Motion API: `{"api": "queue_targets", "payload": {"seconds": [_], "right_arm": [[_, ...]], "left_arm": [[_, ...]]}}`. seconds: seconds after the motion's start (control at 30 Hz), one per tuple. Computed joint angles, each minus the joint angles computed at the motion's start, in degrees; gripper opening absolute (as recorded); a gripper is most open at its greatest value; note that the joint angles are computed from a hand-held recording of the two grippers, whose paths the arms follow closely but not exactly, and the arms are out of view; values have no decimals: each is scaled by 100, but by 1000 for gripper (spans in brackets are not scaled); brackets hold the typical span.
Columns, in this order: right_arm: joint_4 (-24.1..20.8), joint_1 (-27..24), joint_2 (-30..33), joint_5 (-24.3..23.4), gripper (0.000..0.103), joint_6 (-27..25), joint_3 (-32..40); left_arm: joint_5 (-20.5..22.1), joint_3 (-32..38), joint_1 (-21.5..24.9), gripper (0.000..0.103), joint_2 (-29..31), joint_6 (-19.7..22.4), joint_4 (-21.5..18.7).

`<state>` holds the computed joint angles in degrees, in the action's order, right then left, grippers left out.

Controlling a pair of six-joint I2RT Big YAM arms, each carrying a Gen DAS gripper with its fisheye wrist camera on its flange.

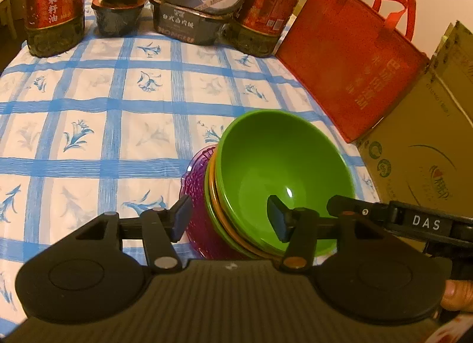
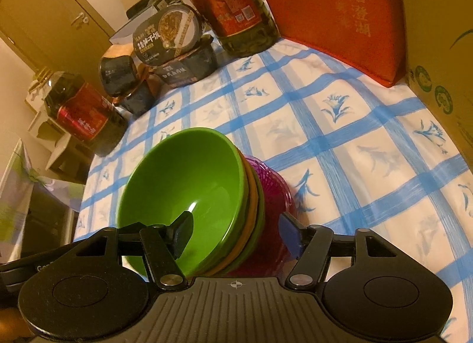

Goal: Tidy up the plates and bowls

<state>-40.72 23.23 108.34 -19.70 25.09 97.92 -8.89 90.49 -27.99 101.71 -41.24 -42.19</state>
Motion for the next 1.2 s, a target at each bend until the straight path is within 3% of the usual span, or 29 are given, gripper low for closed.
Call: {"api": "queue_targets", "payload": {"seconds": [0.1,0.4,0.47,0.67,0.8,0.87,1.2], "right_arm": [[46,-1,-155,-3,64,26,-157],[248,0,-742,-3,64,110,-768],[300,15,-899,8,64,86,-938],[483,106,-1388,157,64,-96,-1525],[622,164,-1728,280,68,44,-1960],[738,198,-1901,340,78,107,-2178],[815,625,-2681,1108,79,-392,-2960]], "left_arm": [[-84,-94,-77,54,-130,-31,16],[-440,-531,-361,71,-620,-227,96],[-547,-655,-428,82,-741,-323,107],[-847,-1022,-657,92,-1088,-484,140],[-1225,-1369,-861,96,-1375,-580,251],[-1393,-1499,-953,97,-1495,-692,214],[-2171,-1853,-1548,97,-1878,-911,-156]]}}
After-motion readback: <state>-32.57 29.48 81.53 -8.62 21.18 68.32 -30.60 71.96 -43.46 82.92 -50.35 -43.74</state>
